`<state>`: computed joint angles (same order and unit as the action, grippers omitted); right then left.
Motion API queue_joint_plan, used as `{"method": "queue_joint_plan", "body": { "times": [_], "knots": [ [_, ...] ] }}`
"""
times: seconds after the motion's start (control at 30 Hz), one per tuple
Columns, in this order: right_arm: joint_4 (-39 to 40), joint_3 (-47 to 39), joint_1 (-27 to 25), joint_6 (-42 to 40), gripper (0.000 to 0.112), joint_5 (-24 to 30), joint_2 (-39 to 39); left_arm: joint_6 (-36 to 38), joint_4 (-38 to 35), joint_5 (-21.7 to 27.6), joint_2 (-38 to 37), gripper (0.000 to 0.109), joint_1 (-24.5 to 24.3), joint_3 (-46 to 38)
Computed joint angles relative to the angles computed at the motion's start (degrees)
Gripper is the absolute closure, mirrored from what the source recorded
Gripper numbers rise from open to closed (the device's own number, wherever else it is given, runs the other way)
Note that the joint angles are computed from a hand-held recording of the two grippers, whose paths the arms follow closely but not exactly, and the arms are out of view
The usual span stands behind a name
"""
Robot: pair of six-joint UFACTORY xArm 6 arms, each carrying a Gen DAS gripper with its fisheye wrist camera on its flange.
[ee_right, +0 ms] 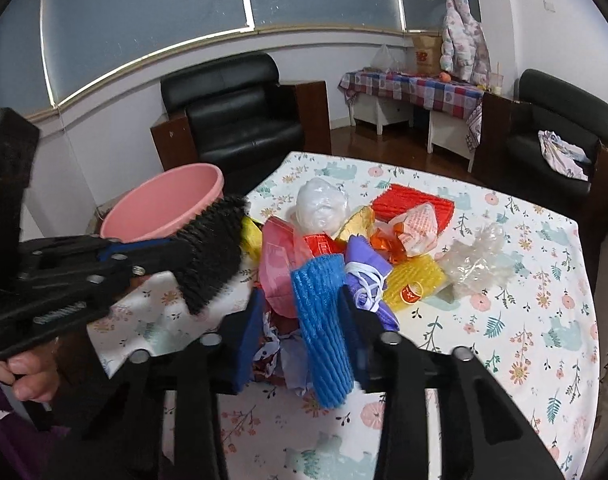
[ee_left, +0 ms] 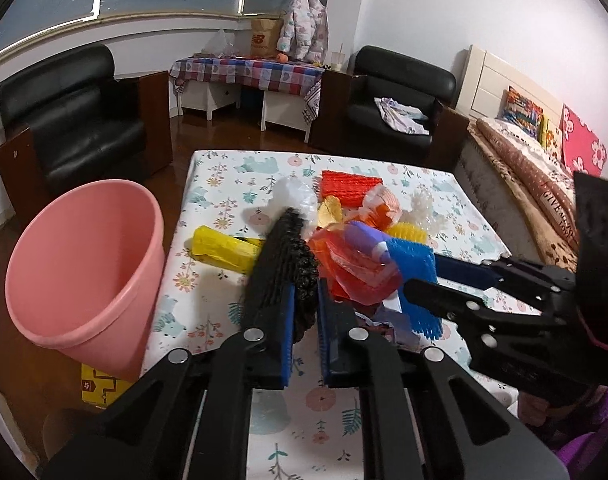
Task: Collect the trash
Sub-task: 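Grasp the blue mesh foam sleeve with the right tool and lift it, then carry brush and sleeve over the pink bucket and open both tools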
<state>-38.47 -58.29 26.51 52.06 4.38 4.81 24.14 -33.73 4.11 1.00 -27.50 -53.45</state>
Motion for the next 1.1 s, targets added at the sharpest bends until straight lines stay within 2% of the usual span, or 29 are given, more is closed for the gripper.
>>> {"method": "queue_joint_plan", "body": {
  "times": [0.07,0.1,0.2,0.3,0.47,0.6,0.77,0.97,1.1],
  "knots": [
    [5.0,0.1,0.1,-3.3,0.102,0.3,0.4,3.8,-4.5,0.7,-0.5,0.099,0.0,-0.2],
    [6.4,0.5,0.0,-4.0,0.104,0.0,0.2,6.1,-7.2,0.8,-0.8,0.099,0.1,-0.3],
    [7.7,1.9,-0.8,-3.6,0.105,-0.9,-1.6,13.7,-15.4,1.1,-1.7,0.099,0.1,-0.8],
    [13.2,3.1,-0.7,-7.8,0.105,-1.1,-4.1,21.8,-23.9,1.2,-2.5,0.099,0.2,-1.5],
    [17.6,0.9,-0.2,-12.2,0.105,-1.4,-5.7,30.0,-32.7,0.5,-3.1,0.099,1.3,-3.1],
    [32.6,-4.2,2.5,-26.1,0.105,-2.0,-2.9,33.3,-36.6,-1.8,-3.3,0.099,3.1,-4.2],
    [55.8,-16.9,6.7,-48.2,0.105,0.2,5.7,34.0,-38.7,-4.6,-3.7,0.099,6.2,-4.9],
    [65.6,-37.0,9.4,-57.5,0.105,5.8,19.8,27.9,-33.8,-6.1,-3.5,0.099,10.4,-4.2],
    [67.8,-53.5,10.0,-56.8,0.105,12.6,31.0,20.3,-27.7,-6.1,-2.4,0.099,12.6,-3.4]
  ]
}}
